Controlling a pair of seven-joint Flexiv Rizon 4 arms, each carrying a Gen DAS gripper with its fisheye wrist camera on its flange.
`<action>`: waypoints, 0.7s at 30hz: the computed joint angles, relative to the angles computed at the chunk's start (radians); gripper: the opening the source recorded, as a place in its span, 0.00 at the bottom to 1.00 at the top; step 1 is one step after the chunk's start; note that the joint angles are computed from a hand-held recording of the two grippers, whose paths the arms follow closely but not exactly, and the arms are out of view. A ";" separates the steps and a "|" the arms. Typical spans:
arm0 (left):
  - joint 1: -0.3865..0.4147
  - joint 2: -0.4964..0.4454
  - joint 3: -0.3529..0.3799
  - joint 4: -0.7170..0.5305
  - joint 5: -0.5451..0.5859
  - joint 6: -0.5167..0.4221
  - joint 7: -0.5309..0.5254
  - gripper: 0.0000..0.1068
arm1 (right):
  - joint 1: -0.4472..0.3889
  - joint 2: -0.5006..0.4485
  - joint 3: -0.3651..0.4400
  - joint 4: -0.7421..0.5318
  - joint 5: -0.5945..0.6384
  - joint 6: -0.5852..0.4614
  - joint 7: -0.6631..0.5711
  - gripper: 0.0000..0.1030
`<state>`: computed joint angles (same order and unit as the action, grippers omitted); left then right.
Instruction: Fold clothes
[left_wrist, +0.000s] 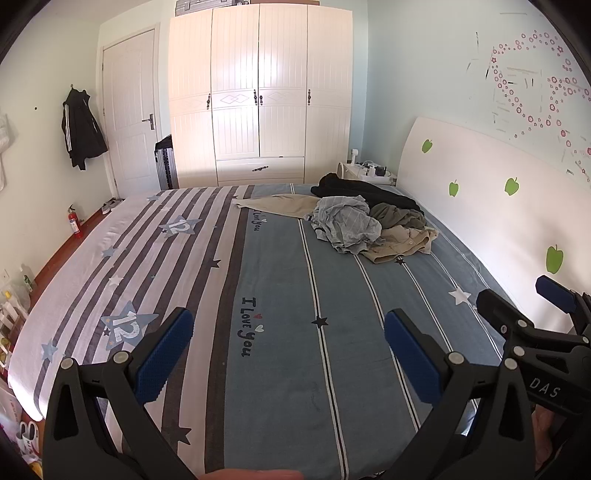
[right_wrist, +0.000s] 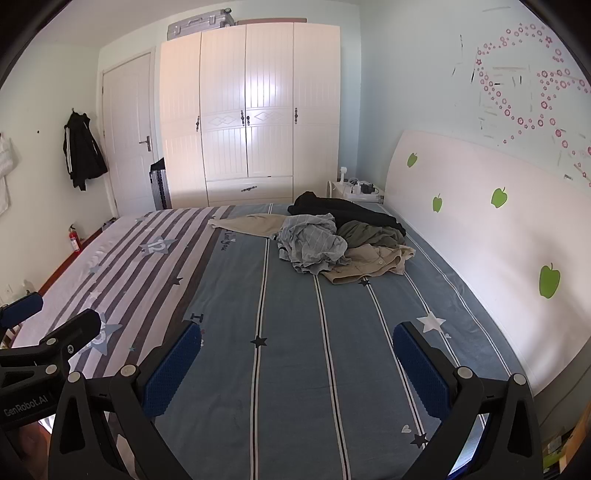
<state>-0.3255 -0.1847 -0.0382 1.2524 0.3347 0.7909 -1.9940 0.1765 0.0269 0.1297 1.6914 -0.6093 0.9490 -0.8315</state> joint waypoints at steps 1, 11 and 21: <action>0.001 -0.001 -0.001 -0.002 -0.001 0.000 0.002 0.96 | 0.000 0.000 0.000 0.000 0.000 0.000 0.000 1.00; 0.001 -0.007 0.000 -0.011 -0.008 -0.004 0.011 0.96 | -0.003 0.003 0.000 0.008 -0.009 0.007 0.009 1.00; -0.001 -0.031 0.003 -0.035 -0.016 -0.007 0.017 0.96 | -0.003 -0.004 -0.002 0.005 -0.006 0.009 0.008 1.00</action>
<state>-0.3270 -0.2157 -0.0353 1.2175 0.3188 0.7835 -1.9772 0.1737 0.0228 0.1277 1.6966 -0.6157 0.9578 -0.8236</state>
